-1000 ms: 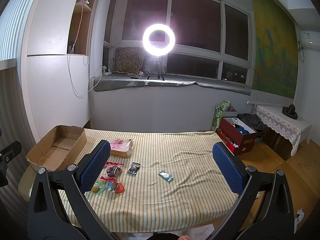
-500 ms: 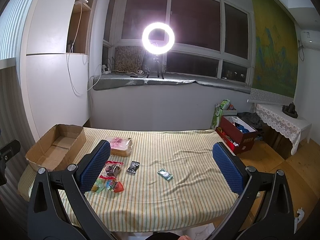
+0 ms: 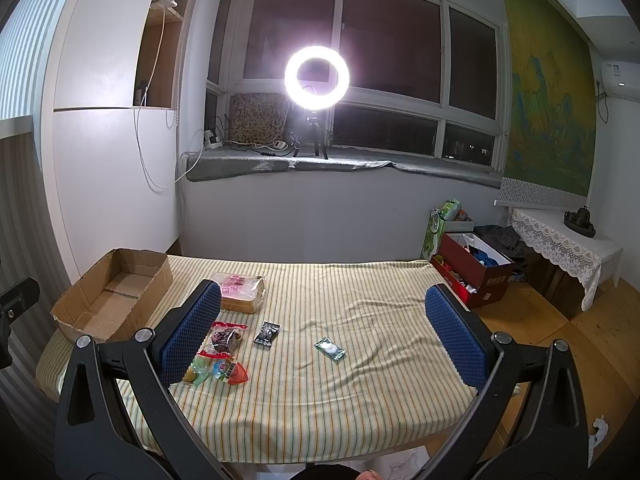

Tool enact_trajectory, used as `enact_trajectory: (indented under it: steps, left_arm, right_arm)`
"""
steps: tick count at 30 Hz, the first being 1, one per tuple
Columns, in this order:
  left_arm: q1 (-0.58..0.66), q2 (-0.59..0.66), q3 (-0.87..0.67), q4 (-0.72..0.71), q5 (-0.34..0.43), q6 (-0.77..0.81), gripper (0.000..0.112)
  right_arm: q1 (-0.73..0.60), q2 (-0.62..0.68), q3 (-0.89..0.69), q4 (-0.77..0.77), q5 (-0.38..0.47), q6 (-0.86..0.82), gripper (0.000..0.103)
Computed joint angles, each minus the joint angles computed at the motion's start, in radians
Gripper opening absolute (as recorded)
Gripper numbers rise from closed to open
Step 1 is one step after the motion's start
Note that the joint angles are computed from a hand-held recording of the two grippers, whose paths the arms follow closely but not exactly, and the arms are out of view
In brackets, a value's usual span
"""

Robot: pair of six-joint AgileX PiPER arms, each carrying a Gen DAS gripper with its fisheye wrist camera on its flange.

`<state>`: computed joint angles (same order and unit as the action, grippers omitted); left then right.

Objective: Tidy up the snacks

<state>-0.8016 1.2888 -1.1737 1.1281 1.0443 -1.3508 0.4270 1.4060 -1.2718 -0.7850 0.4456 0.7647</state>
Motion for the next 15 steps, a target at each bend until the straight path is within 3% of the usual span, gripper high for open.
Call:
enact_trajectory:
  steps: [15]
  left_arm:
    - [-0.003, -0.003, -0.006, -0.001, 0.005, 0.007, 0.103]
  right_arm:
    - [0.0, -0.002, 0.0, 0.004, 0.001, -0.005, 0.103]
